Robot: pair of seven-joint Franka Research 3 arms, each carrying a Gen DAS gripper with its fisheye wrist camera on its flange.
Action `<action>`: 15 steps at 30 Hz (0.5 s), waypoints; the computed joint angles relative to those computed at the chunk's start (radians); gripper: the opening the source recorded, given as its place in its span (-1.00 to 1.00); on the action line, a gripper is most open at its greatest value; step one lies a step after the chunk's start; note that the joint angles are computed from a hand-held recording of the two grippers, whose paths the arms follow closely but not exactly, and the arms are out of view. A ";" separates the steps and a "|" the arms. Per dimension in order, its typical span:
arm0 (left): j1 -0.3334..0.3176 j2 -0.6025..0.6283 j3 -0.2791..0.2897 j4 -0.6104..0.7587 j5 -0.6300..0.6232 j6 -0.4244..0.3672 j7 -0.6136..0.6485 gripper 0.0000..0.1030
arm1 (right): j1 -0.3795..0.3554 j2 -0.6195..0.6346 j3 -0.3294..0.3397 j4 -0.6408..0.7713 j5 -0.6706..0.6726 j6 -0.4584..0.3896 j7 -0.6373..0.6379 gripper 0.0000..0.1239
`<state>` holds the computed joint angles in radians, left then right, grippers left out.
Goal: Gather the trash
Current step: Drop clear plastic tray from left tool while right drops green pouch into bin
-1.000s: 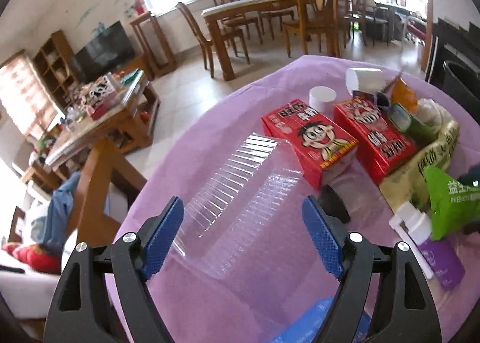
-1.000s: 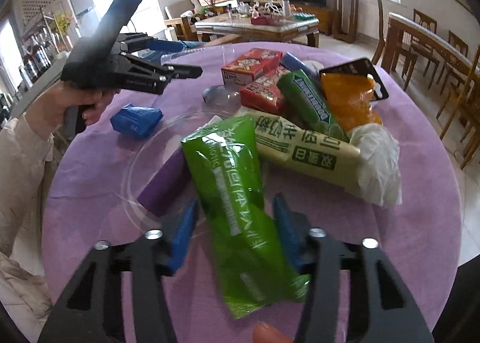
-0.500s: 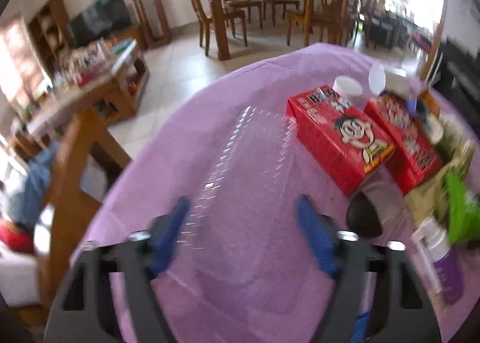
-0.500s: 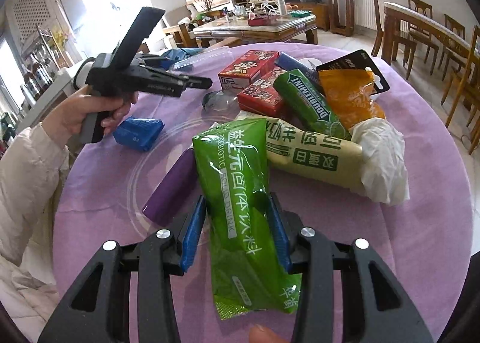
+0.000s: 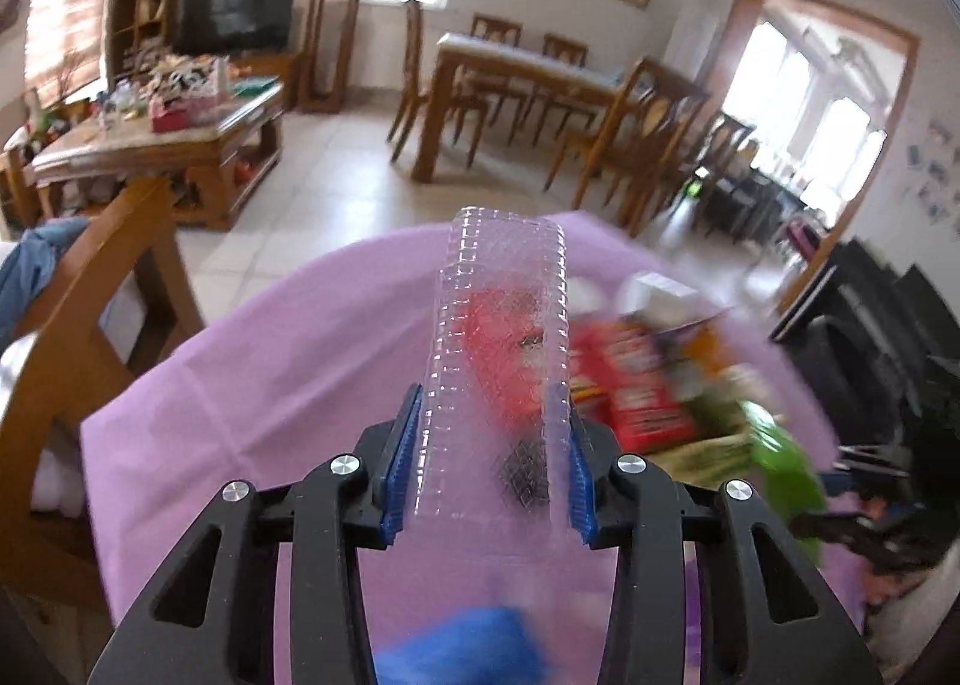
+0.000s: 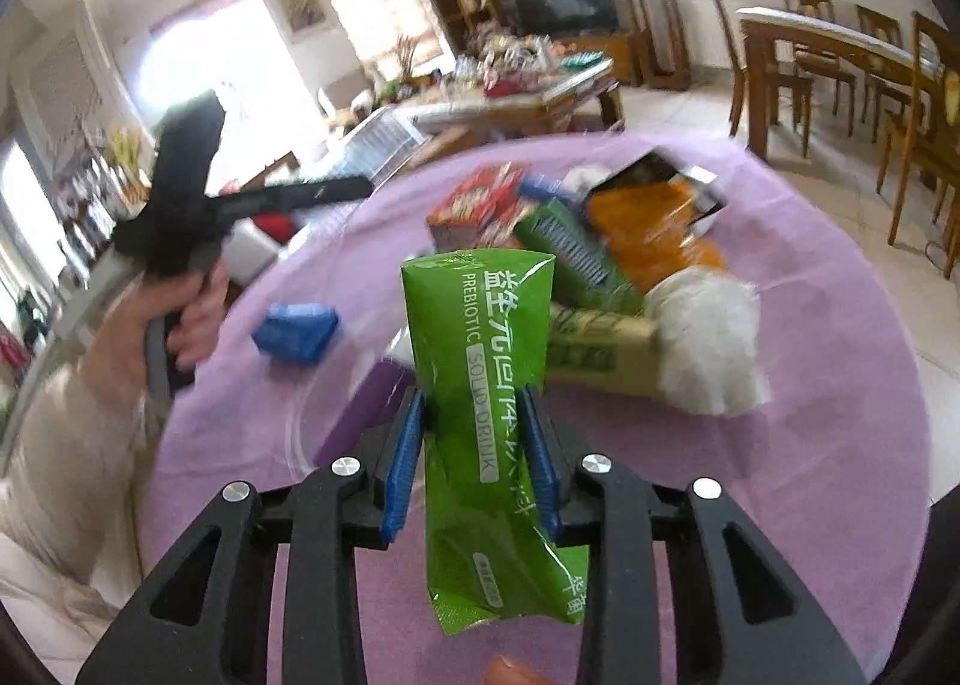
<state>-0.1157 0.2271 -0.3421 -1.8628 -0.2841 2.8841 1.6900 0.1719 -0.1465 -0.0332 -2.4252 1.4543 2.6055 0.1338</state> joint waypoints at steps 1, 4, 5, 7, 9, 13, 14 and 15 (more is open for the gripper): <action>-0.001 -0.009 -0.019 -0.005 -0.020 0.012 0.010 -0.21 | -0.006 -0.010 -0.009 -0.004 0.021 -0.008 -0.011 -0.48; -0.032 -0.022 -0.057 -0.003 -0.059 0.030 0.025 -0.21 | -0.031 -0.050 -0.036 -0.023 0.080 -0.022 -0.033 -0.48; -0.045 -0.016 -0.066 0.009 -0.064 0.029 0.029 -0.21 | -0.040 -0.065 -0.044 -0.032 0.093 -0.026 -0.039 -0.48; -0.082 0.013 -0.082 0.057 -0.057 0.013 0.025 -0.21 | -0.064 -0.100 -0.066 -0.051 0.123 -0.027 -0.058 -0.48; -0.130 0.050 -0.079 0.104 -0.014 0.002 -0.012 -0.21 | -0.087 -0.127 -0.080 -0.066 0.151 -0.013 -0.076 -0.48; -0.216 0.162 -0.096 0.243 0.063 -0.024 -0.083 -0.21 | -0.153 -0.173 -0.125 -0.088 0.205 0.010 -0.107 -0.48; -0.235 0.192 -0.105 0.277 0.079 -0.031 -0.096 -0.21 | -0.174 -0.177 -0.139 -0.090 0.213 0.016 -0.111 -0.48; -0.266 0.236 -0.106 0.333 0.105 -0.046 -0.114 -0.21 | -0.193 -0.179 -0.150 -0.092 0.224 0.022 -0.116 -0.48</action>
